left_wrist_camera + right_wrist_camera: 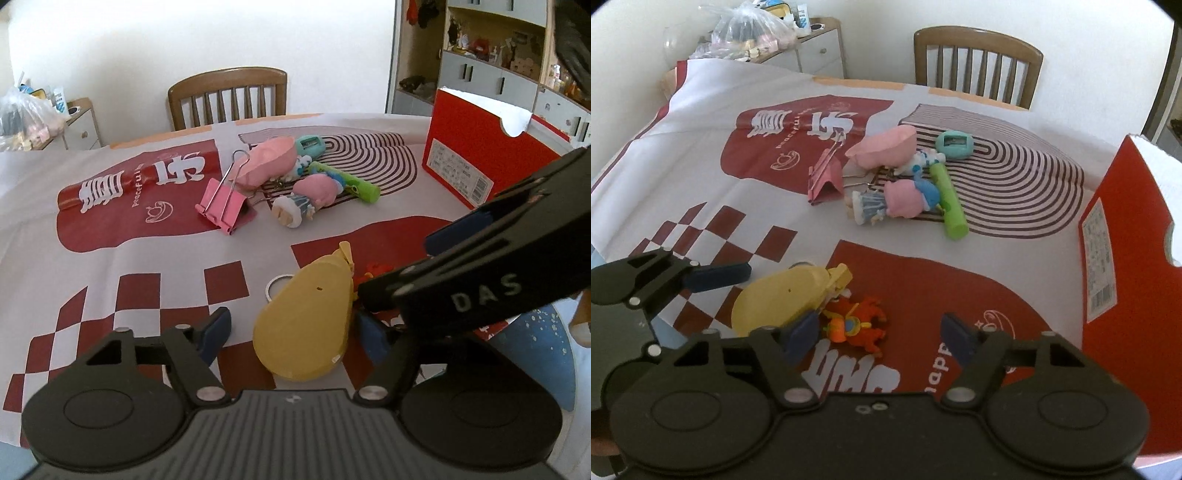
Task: Organize rigid objects
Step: 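Grasp the yellow pear-shaped toy with the left tool while the right grasps the orange toy figure, then carry the yellow toy and orange figure into the shoebox with both tools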
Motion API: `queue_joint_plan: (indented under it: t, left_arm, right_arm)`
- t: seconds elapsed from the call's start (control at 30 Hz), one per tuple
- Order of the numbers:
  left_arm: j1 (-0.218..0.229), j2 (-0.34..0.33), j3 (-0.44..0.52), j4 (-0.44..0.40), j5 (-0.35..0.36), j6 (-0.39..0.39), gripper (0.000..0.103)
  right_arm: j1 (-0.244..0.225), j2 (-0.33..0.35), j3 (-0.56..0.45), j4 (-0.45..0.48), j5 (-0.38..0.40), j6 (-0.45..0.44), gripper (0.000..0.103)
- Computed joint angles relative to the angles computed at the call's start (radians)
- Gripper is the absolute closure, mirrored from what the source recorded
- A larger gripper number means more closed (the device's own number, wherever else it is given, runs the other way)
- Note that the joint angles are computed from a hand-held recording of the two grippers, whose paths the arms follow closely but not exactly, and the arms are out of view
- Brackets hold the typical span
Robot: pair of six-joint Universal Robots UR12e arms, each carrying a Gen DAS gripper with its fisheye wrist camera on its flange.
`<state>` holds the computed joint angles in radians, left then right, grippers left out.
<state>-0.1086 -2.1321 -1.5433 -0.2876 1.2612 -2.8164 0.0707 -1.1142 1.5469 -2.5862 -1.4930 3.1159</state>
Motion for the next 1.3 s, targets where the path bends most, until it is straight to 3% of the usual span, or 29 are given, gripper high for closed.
queue_joint_plan:
  t: [0.17, 0.5, 0.7, 0.8, 0.83, 0.87, 1.3]
  left_arm:
    - [0.003, 0.004, -0.011, 0.016, -0.017, 0.021, 0.049]
    - [0.021, 0.021, -0.026, -0.003, -0.031, -0.006, 0.049]
    - [0.025, 0.032, -0.039, -0.005, -0.003, -0.034, 0.049]
    - [0.025, 0.035, -0.042, -0.006, 0.002, -0.049, 0.049]
    - [0.025, 0.036, -0.041, -0.009, 0.004, -0.055, 0.050]
    - [0.025, 0.036, -0.040, -0.009, 0.007, -0.061, 0.050]
    - [0.022, 0.071, -0.043, -0.021, -0.007, -0.126, 0.050]
  right_arm:
    - [0.004, 0.009, -0.011, 0.018, 0.006, -0.016, 0.045]
    - [0.002, 0.013, -0.018, 0.035, 0.021, -0.063, 0.045]
    - [0.023, 0.015, -0.011, 0.009, -0.040, -0.104, 0.049]
    - [0.022, 0.013, -0.006, -0.003, -0.041, -0.091, 0.055]
    - [0.023, 0.013, -0.006, -0.004, -0.050, -0.083, 0.064]
    - [0.023, 0.013, -0.007, -0.004, -0.060, -0.071, 0.066]
    - [0.015, -0.060, 0.063, -0.091, -0.046, 0.044, 0.067]
